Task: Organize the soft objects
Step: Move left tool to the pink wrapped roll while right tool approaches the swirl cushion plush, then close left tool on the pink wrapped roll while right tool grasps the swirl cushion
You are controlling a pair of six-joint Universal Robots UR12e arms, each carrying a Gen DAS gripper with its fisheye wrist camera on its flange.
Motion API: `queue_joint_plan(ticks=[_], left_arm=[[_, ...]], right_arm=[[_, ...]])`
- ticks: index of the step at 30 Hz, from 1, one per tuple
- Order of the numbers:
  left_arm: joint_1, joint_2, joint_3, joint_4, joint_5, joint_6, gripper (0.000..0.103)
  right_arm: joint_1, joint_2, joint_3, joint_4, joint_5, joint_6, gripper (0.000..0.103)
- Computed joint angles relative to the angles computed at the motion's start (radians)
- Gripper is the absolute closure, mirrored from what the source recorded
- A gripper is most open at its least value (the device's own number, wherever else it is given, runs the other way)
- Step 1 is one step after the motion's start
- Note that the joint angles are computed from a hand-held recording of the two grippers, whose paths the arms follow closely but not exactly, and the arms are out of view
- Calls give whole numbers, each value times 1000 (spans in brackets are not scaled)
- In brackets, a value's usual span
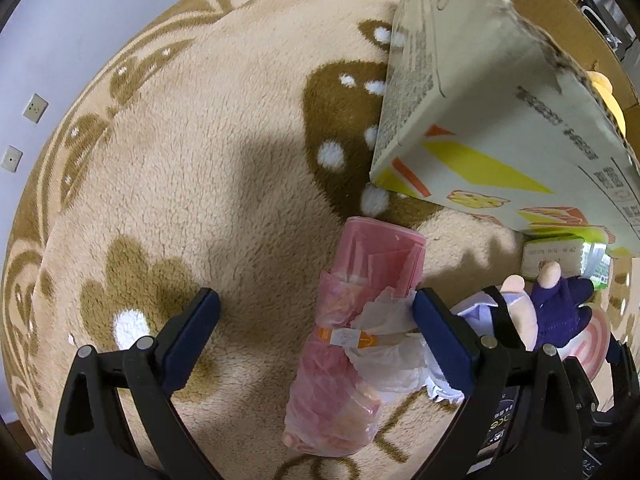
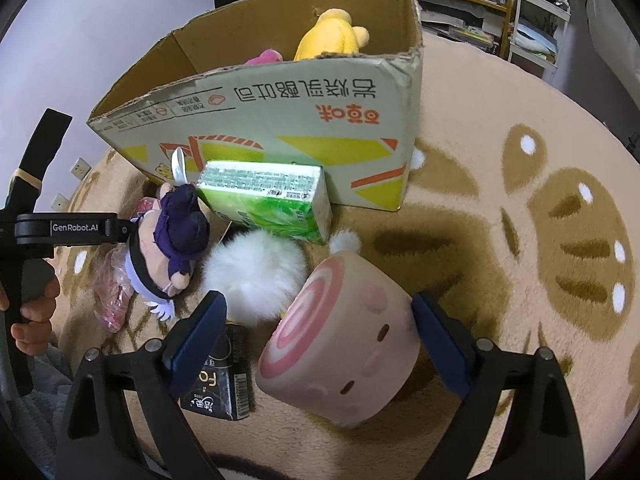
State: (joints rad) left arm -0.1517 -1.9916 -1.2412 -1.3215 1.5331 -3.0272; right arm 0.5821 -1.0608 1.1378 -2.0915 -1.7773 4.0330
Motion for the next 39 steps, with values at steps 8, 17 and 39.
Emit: queue_joint_plan(ticks=[8, 17, 39], left_arm=[[0, 3, 1, -7, -1, -9, 6], [-20, 9, -15, 15, 67, 26, 18], [-15, 53, -31, 53, 65, 64, 87]], right_arm=[[1, 0, -4, 11, 1, -1, 5], [1, -5, 3, 23, 9, 5, 5], [7, -74, 85, 6, -84, 73, 54]])
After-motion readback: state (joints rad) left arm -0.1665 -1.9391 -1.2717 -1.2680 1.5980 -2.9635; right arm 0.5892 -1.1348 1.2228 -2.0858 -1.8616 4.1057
